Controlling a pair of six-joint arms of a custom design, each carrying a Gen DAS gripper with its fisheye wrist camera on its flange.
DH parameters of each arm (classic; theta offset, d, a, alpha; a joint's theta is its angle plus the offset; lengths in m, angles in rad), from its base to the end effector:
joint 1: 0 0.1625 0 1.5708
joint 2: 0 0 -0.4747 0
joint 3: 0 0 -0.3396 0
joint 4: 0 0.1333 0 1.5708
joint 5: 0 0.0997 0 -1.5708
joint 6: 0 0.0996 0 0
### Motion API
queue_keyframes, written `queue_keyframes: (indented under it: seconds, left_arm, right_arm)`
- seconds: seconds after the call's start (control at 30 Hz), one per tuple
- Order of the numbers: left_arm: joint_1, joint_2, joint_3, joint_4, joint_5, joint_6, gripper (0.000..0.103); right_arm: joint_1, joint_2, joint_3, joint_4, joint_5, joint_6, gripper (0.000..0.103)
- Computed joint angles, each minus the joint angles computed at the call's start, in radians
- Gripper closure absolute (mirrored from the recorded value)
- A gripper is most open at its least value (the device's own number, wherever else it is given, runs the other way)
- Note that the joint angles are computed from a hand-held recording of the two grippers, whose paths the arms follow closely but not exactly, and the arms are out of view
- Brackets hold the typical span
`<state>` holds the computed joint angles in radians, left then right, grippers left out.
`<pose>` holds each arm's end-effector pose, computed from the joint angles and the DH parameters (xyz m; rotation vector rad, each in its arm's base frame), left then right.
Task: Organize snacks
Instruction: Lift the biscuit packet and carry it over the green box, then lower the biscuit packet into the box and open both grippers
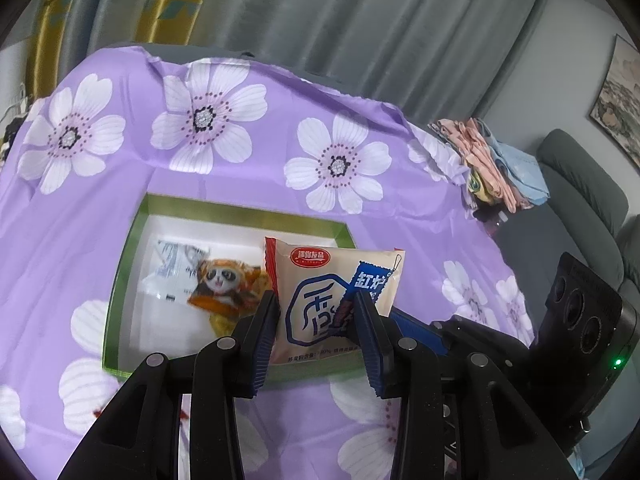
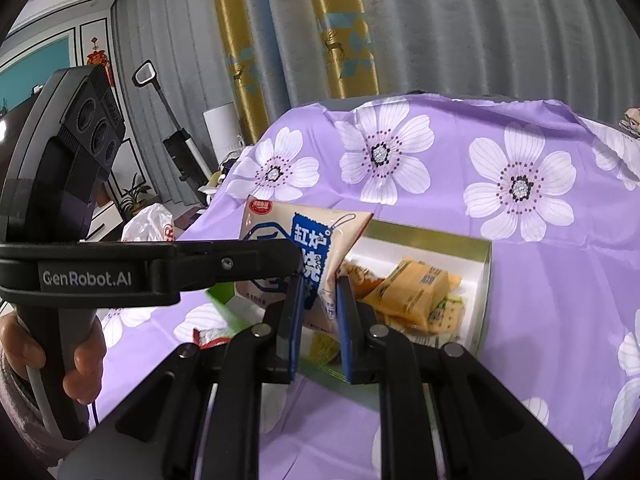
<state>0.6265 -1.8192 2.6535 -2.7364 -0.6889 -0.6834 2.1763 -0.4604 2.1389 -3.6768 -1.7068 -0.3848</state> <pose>-0.0601 -0.3029 0.3436 0.1306 2.5240 -1.1536 0.3947 -0.3597 -0.0127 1.3784 -2.6452 0.6658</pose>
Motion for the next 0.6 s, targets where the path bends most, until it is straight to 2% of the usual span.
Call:
queue_keyframes:
  seconds: [0.23, 0.6]
  left_arm:
    - [0.153, 0.108, -0.022, -0.219, -0.091, 0.153, 0.064]
    - [0.313, 0.24, -0.044, -0.363, -0.187, 0.23, 0.064]
  right_arm:
    - [-0.018, 0.025, -0.058, 0.052, -0.015, -0.014, 0.086]
    - [-0.059, 0.067, -0.109, 0.134, -0.031, 0.006, 0.086]
